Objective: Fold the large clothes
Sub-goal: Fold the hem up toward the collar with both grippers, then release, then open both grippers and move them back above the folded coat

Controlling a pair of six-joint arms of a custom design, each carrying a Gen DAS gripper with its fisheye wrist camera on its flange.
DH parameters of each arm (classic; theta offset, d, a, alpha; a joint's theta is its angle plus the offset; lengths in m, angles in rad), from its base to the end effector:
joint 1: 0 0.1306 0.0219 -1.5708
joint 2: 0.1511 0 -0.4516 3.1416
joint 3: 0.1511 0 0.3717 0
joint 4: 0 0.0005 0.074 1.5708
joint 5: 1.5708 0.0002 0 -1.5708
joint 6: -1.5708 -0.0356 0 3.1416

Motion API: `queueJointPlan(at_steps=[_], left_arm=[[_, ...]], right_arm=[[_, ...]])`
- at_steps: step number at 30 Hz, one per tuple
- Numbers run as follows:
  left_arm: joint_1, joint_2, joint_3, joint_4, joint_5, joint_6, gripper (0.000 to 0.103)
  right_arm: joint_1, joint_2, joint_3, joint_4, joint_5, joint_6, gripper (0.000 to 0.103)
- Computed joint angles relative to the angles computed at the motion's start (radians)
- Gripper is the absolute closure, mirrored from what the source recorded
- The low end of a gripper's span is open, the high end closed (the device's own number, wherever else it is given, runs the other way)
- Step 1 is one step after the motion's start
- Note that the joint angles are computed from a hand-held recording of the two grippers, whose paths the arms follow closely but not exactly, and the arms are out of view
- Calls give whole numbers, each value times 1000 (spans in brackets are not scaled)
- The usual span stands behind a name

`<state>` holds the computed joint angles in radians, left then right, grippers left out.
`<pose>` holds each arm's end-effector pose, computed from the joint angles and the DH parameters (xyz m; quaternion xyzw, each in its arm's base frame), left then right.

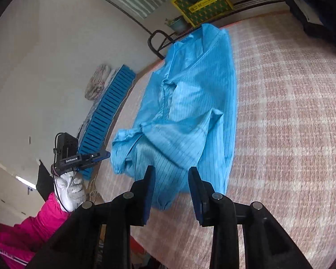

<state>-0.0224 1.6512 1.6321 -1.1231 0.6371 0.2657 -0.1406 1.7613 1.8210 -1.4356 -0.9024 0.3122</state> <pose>0.5390 -0.0338 0.4696 -0.0465 0.9292 -0.3319 0.1559 0.5609 -0.0517 0.4840 -0.1190 0.8887 0.4032 0.1827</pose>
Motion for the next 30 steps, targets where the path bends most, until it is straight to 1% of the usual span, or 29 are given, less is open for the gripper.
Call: queueJointPlan(at_steps=[2,3,5,7,9,13,14,16,18,19,20,21,22,23,24,25,27,28,29,30], left_arm=[[-20,-6,-17,-48,0,-58,81],[-30,-6,-20,-63,-18,-83,81],[-50,6,-13,-69,-58,-104,81],[-56,21,0,-54,-69,-87,81],[-63,36,24,-38,-85,-78,81],[-72,75,97,-32,-124,-94,81],[-75,87,122,-26,-140,-102,81],[-76,115,172,-3,-166,-92,81],[-78,148,230,31,-200,-75,81],[-80,160,254,57,-239,-63,81],[-81,169,273,84,-271,-41,81],[-77,178,290,105,-275,-16,81],[-71,185,303,122,-271,10,81],[-66,188,311,133,-269,29,81],[-60,189,315,140,-268,38,81],[-56,187,315,144,-266,41,81],[-49,177,297,141,-255,23,81],[-48,171,285,134,-260,3,81],[-49,164,267,131,-274,-13,81],[-53,160,251,127,-283,-21,81]], right_arm=[[17,0,-20,-61,1,83,70],[29,2,-28,-69,22,106,70],[59,6,-39,-60,67,121,70],[81,17,-41,-43,79,111,70],[100,28,-29,-21,83,90,70],[120,51,22,20,82,48,70],[123,57,39,35,85,37,70],[127,70,75,75,87,-1,70],[129,83,104,149,106,-68,70],[134,88,117,200,135,-114,68],[137,97,134,250,174,-160,63],[138,106,150,300,211,-206,57],[136,112,161,349,239,-252,54],[131,117,170,388,247,-293,50],[124,120,176,411,238,-322,49],[118,123,184,419,230,-341,48],[112,124,192,418,227,-345,48],[108,118,185,405,235,-326,48],[103,113,177,381,253,-286,48],[113,117,182,362,292,-253,48]])
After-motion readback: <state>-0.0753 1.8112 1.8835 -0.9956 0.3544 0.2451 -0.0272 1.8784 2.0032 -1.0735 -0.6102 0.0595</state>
